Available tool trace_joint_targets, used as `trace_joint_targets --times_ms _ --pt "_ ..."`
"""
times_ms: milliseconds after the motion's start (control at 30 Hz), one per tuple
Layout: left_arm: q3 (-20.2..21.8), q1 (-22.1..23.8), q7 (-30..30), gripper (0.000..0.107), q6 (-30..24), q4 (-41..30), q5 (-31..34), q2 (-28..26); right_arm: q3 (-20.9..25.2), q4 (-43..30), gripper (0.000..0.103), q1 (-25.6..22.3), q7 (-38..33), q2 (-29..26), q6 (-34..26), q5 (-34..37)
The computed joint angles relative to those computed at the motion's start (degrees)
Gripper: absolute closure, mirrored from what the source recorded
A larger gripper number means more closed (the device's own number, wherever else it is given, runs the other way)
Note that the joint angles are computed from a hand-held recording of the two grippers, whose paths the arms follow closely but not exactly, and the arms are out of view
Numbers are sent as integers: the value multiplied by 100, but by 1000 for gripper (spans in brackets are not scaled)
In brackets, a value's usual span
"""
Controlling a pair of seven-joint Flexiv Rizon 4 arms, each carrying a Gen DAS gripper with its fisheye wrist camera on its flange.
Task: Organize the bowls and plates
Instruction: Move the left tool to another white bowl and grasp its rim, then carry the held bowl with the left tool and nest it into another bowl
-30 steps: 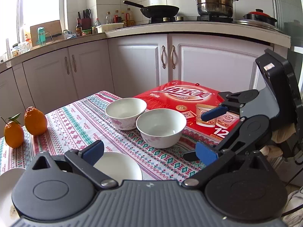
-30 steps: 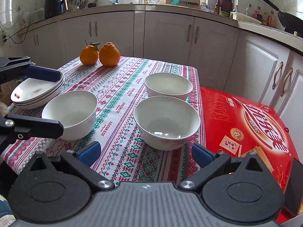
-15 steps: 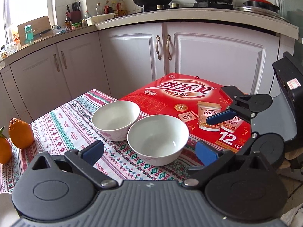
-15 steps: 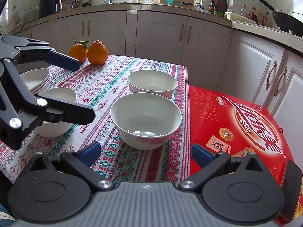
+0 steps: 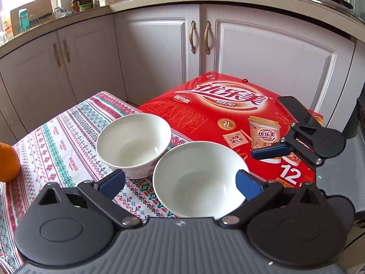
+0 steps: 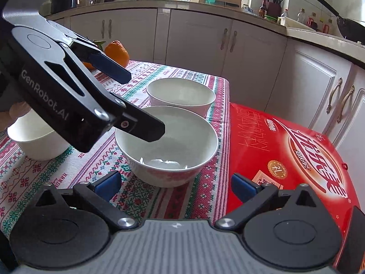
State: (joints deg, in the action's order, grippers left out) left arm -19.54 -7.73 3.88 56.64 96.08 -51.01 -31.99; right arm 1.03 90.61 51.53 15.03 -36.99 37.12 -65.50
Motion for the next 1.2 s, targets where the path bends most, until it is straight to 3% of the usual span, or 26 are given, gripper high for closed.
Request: trace_joint_targets --times_ms 233,400,733,833,1200 --pt "241 -174 -859 8 -301 -559 777 -367 -58 52 1 -133 76 -28 343 -138" --pt "296 -178 -1279 24 -620 -846 1229 -538 -89 58 4 -176 12 -33 502 -223" --pt "201 -99 -1458 30 -784 -931 1396 -602 -118 65 15 -223 -59 -23 684 -294" --pt "189 -91 -1469 40 -865 -946 1401 -602 -124 56 16 -229 -58 -30 708 -291" --pt "155 -51 -1375 40 -855 -843 1306 -530 -98 0 16 -216 -145 -36 685 -130"
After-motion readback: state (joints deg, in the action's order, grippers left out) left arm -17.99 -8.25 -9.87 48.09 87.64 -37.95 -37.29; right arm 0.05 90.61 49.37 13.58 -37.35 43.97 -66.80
